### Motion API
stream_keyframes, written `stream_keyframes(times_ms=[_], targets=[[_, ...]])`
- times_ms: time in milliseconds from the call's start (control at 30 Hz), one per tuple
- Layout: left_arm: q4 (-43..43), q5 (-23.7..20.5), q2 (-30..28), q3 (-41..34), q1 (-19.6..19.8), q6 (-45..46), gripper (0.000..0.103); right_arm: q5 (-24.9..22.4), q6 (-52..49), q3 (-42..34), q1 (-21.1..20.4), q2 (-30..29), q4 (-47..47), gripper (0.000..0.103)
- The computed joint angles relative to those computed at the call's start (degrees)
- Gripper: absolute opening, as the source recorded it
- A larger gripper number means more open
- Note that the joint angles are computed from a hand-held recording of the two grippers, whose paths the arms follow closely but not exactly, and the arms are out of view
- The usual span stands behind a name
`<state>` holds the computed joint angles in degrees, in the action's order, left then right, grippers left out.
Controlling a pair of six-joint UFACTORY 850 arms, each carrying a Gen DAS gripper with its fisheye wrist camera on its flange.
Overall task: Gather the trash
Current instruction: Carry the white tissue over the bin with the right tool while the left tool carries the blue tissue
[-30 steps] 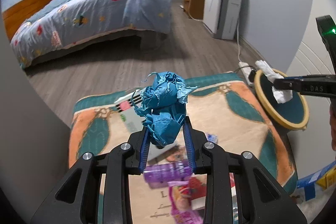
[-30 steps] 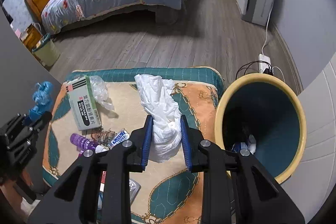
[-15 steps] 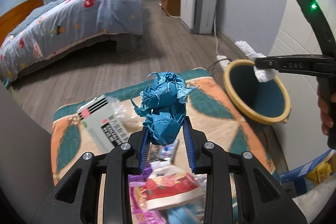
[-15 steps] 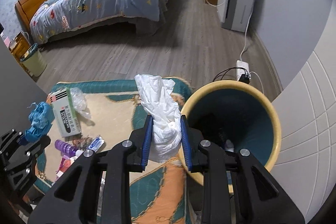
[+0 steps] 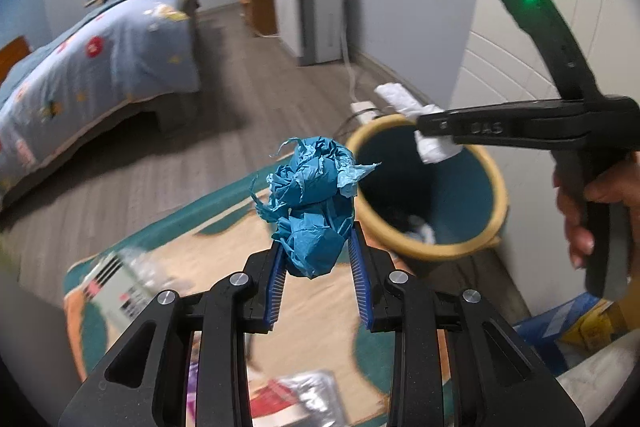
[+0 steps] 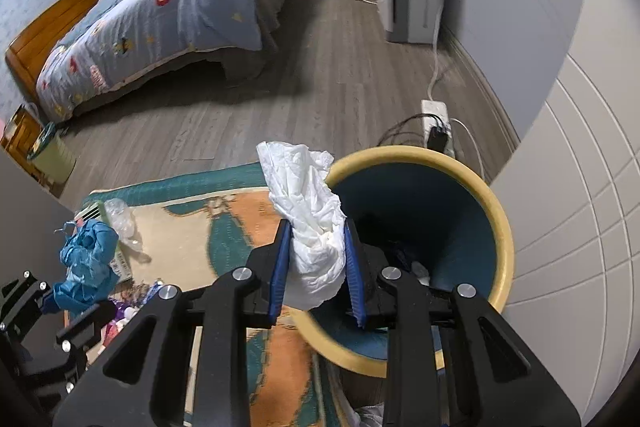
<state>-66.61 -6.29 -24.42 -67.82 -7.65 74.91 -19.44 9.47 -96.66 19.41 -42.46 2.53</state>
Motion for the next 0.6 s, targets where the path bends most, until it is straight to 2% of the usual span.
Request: stream_keyframes(times_ms=[333,467,600], targets=[[20.62,-5.23,-7.1,-7.78,-3.67,-19.22,0.031,-2.14,1.93,1.16,-5.4,-1.58,7.41,0.026],[24.91,-7.95,-10.62,-11.14,-4.5,-23.7,0.031,-4.68,4.21,0.33,-6.12,-3.32,6.59,0.026],[31.52,-8.49,-13.63,-14.11,-5.81,-29.39,0.032,-5.11,4.69,0.65,-6.62,-3.81,7.88,0.026]])
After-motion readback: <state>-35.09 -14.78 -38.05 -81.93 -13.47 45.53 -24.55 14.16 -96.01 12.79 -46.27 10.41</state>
